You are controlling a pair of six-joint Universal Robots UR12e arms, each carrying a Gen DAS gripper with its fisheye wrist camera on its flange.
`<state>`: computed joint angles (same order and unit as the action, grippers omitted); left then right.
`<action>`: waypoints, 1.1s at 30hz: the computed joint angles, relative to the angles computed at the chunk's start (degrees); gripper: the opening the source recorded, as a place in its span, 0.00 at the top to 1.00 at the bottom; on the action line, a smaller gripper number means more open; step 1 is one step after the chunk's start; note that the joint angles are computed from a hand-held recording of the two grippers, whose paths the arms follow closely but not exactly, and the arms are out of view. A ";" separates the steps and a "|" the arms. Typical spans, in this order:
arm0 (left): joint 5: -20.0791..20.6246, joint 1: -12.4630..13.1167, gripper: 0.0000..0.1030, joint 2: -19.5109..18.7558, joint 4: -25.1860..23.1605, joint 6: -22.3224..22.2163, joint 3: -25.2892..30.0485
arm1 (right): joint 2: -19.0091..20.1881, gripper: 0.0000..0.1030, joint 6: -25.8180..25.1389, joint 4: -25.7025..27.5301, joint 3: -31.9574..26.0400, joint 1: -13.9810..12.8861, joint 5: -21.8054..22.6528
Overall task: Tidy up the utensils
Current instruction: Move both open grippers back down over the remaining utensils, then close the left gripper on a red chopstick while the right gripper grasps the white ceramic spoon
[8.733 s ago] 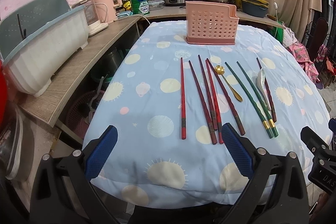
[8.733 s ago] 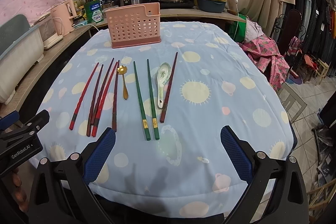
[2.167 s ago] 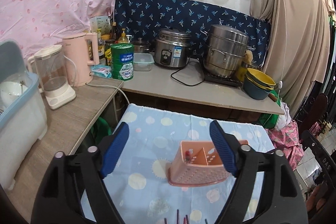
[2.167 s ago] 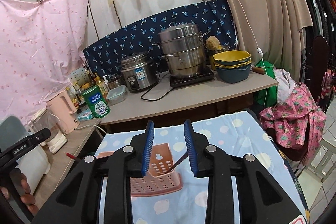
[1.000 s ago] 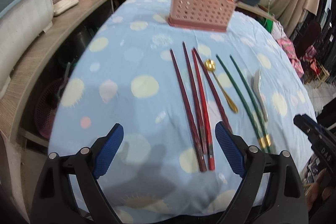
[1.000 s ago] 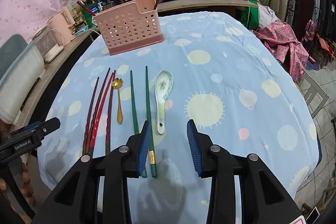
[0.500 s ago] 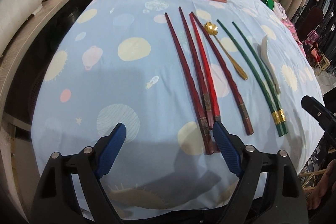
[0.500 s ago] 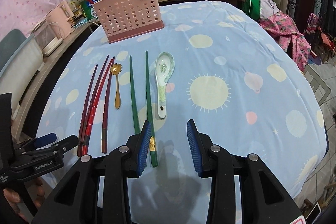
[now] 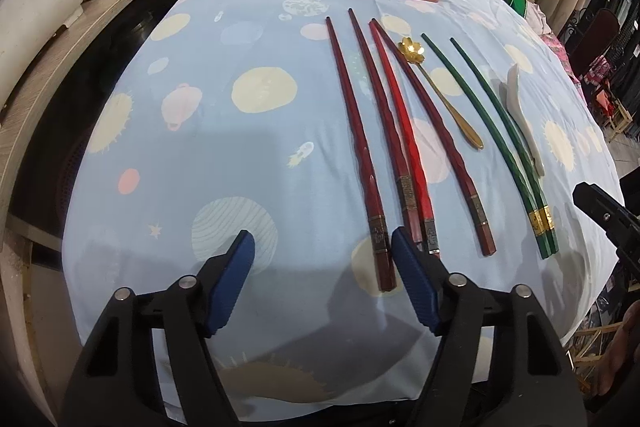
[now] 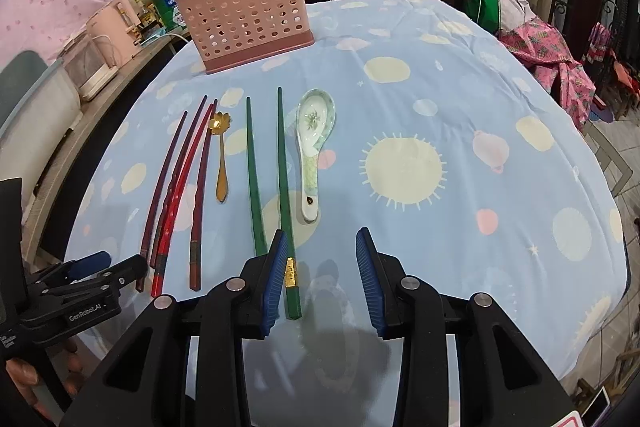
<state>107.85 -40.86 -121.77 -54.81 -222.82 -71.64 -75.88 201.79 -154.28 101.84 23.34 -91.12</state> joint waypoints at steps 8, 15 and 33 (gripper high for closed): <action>1.19 0.11 0.52 -0.58 -0.96 0.50 0.98 | 1.09 0.66 -0.14 -0.12 -0.86 -0.33 -0.37; -0.11 0.66 0.76 -0.43 0.17 0.57 0.70 | 3.21 0.68 -1.89 -0.21 -3.09 -0.43 0.44; -1.47 0.95 0.93 -0.13 1.94 0.75 0.13 | 4.97 0.90 -3.76 0.65 -4.38 -0.23 0.31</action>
